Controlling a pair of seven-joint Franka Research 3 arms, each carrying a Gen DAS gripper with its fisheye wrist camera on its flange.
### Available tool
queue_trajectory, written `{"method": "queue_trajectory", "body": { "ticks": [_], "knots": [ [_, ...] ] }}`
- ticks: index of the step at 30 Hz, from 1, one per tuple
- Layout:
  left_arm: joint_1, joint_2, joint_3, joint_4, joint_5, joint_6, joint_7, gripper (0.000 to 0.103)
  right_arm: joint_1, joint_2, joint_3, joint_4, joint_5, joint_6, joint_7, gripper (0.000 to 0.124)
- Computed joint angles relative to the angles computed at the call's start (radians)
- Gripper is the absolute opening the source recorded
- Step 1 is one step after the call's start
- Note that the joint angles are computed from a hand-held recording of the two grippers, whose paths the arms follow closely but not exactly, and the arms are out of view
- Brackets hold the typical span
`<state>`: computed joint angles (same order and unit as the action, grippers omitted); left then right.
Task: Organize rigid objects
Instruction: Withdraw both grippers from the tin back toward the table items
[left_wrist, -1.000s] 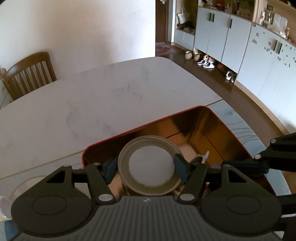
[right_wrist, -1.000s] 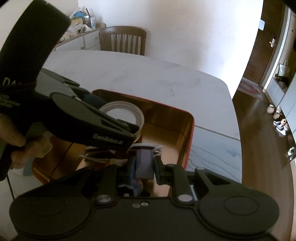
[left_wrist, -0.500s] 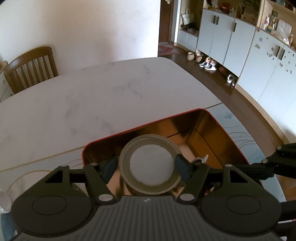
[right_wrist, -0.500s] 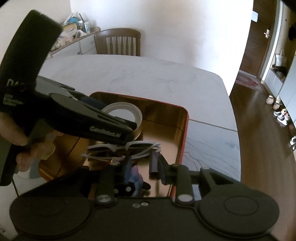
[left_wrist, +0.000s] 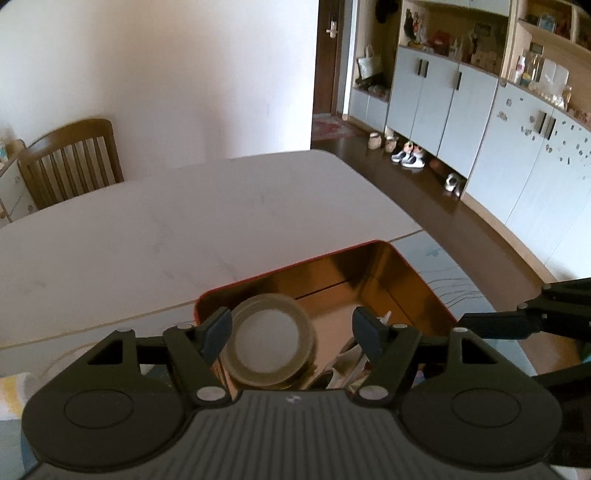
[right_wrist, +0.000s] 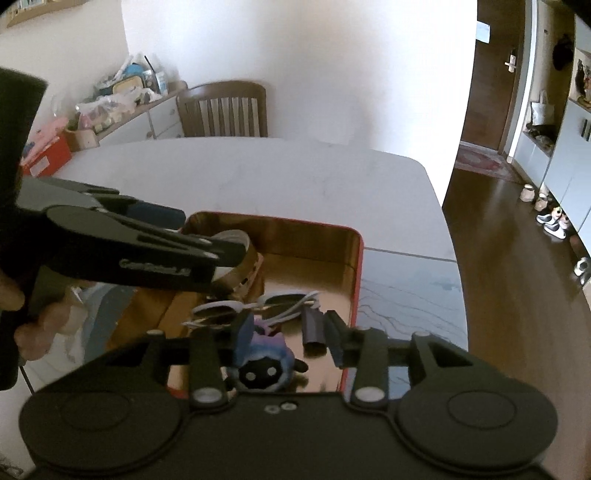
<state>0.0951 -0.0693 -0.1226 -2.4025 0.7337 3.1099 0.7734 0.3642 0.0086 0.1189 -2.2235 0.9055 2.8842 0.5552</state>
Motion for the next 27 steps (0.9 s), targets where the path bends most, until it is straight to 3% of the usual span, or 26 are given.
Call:
{"method": "queue_trajectory", "body": {
  "ticks": [6,14,17,24,27],
  "knots": [
    [0.034,-0.093,-0.026,-0.07,0.008,0.021,-0.011,0.071,0.016,-0.044,-0.003,-0.031,0.071,0.016,-0.033,0.055],
    [0.016,-0.224,-0.003,-0.185,-0.126,0.062,0.108,0.071,0.061,-0.113,-0.014,-0.078,0.153,0.035,-0.068,0.07],
    [-0.016,-0.275,0.035,-0.234,-0.181,0.079,0.158,0.078,0.084,-0.14,-0.014,-0.101,0.169,0.05,-0.062,0.073],
    [-0.031,-0.405,0.099,-0.35,-0.264,0.104,0.258,0.082,0.156,-0.179,-0.004,-0.141,0.208,0.101,-0.025,0.09],
    [-0.058,-0.457,0.162,-0.393,-0.299,0.092,0.315,0.083,0.192,-0.189,0.005,-0.156,0.226,0.138,0.002,0.097]
  ]
}}
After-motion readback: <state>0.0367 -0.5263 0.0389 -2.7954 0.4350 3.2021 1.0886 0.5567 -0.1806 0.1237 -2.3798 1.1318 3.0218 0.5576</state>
